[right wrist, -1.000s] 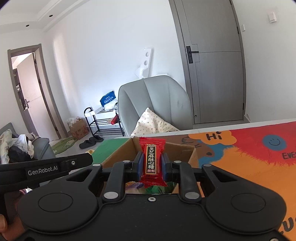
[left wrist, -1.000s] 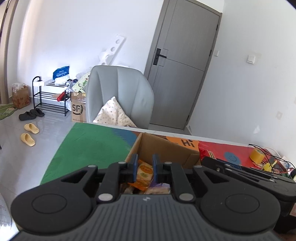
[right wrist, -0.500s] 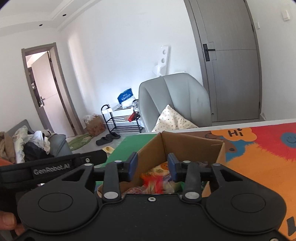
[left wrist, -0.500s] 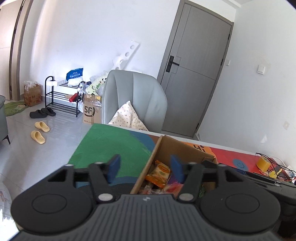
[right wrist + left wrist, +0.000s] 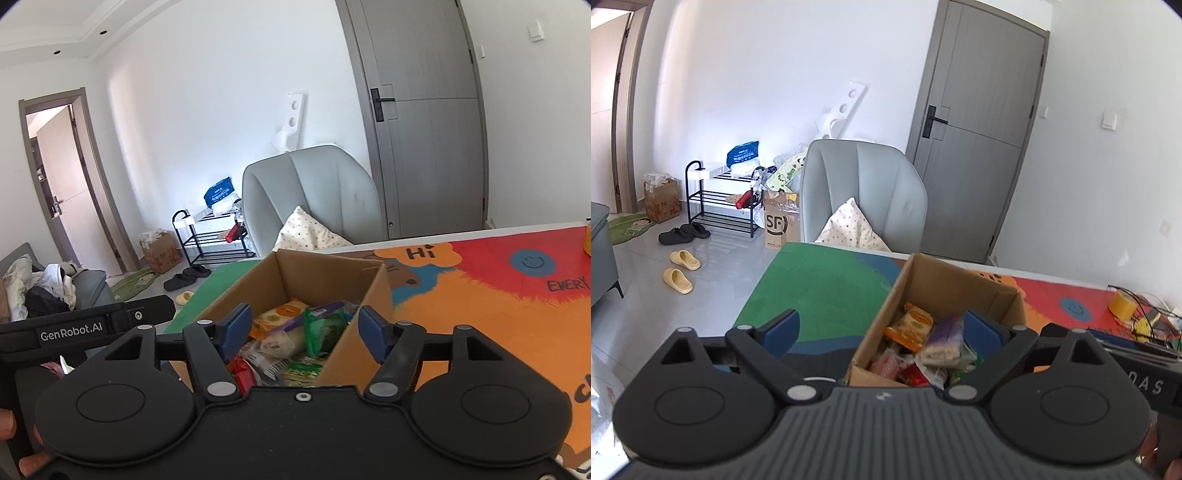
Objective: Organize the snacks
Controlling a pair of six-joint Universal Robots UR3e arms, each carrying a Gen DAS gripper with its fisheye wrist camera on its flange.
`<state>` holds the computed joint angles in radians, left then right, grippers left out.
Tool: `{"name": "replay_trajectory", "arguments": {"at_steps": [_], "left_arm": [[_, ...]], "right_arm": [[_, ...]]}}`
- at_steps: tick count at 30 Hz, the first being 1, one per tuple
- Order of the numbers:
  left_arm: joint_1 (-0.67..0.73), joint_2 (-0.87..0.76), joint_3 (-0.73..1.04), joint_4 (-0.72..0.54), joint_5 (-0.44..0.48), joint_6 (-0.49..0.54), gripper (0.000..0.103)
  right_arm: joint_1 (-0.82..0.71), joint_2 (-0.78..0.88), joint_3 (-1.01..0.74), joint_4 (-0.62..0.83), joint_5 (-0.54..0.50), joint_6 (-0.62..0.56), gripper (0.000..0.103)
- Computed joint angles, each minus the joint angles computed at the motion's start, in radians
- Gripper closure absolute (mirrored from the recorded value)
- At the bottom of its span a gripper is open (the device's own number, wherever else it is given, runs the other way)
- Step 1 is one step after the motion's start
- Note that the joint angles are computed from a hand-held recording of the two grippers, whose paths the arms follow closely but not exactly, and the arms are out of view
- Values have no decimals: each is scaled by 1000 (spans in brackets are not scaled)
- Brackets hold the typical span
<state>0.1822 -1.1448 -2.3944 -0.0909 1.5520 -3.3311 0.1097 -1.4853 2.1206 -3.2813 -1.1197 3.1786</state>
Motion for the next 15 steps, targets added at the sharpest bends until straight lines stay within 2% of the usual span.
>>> {"name": "replay_trajectory", "arguments": {"at_steps": [10,15], "left_arm": [[-97,-1,38,-70,44,32,3],[-166,-6,57,-96,82,29,3]], "right_arm": [[-91,-133,142,-13,26,-25,24],[-148,-213,207,-14,38,-29,7]]}}
